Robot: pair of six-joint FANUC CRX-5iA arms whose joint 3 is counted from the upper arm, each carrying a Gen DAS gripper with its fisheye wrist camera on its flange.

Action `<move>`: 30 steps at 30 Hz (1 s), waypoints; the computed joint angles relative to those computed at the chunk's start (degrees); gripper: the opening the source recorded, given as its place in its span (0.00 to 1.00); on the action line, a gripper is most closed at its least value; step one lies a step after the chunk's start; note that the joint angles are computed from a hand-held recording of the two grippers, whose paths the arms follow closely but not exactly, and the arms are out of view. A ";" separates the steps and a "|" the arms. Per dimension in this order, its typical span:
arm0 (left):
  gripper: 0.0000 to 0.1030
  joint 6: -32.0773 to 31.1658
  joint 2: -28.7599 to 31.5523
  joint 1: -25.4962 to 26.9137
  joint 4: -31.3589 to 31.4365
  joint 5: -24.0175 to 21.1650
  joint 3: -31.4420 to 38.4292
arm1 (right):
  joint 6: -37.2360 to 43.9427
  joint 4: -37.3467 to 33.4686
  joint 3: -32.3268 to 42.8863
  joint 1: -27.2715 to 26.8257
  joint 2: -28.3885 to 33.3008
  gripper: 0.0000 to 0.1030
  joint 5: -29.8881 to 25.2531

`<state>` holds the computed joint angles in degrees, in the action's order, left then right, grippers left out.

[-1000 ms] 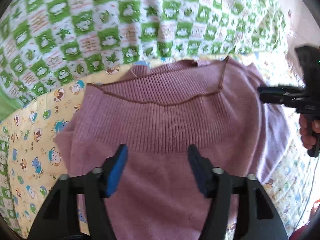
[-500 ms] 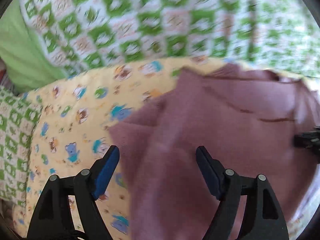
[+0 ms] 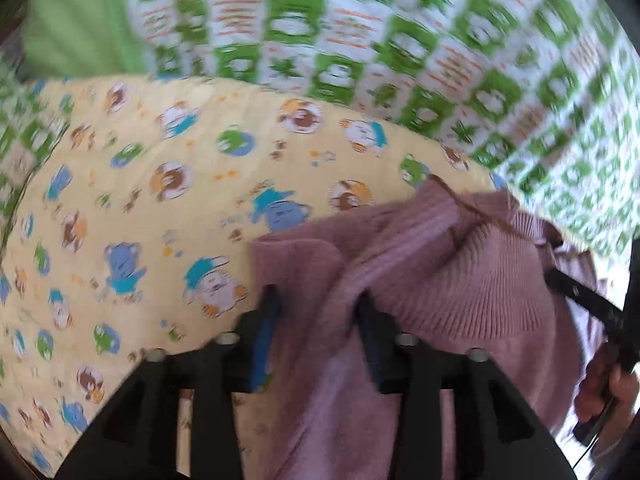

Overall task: Fold small clothes
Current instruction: 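Grasp the folded sweater edge with both grippers and fold it over again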

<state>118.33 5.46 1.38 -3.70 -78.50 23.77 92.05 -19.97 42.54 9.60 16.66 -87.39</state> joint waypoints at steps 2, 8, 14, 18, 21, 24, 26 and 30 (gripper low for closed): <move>0.50 0.14 -1.86 1.13 0.68 0.43 -1.60 | -0.43 -2.44 -1.32 -1.75 -1.60 0.15 0.21; 0.51 -0.08 -7.07 -0.67 4.80 5.73 -5.03 | 0.51 -6.30 -9.53 -8.22 -10.46 0.40 8.80; 0.54 -5.09 3.22 -7.98 2.42 0.92 3.70 | -0.59 -3.59 -11.27 -7.87 -10.15 0.40 3.40; 0.50 -5.56 5.69 -7.44 -4.72 -3.25 6.48 | -2.85 12.72 -16.61 -3.95 -10.25 0.00 9.27; 0.33 -7.01 2.79 -1.60 0.17 -0.28 1.85 | -5.04 12.12 -12.38 -8.33 -6.91 0.00 9.26; 0.25 -8.55 1.86 -0.92 0.37 -0.67 1.05 | -6.40 16.13 -11.02 -8.90 -5.78 0.00 10.88; 0.25 -7.64 0.65 -1.81 -0.91 -1.71 0.85 | -7.08 13.42 -9.45 -10.76 -5.30 0.00 9.68; 0.46 -3.34 -4.16 -3.62 -1.09 -1.46 -1.98 | -7.43 12.07 -12.31 -10.77 -9.25 0.04 10.92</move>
<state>114.99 1.30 -2.24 -4.79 -79.96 21.79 84.62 -7.90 30.23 -1.17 7.40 -76.47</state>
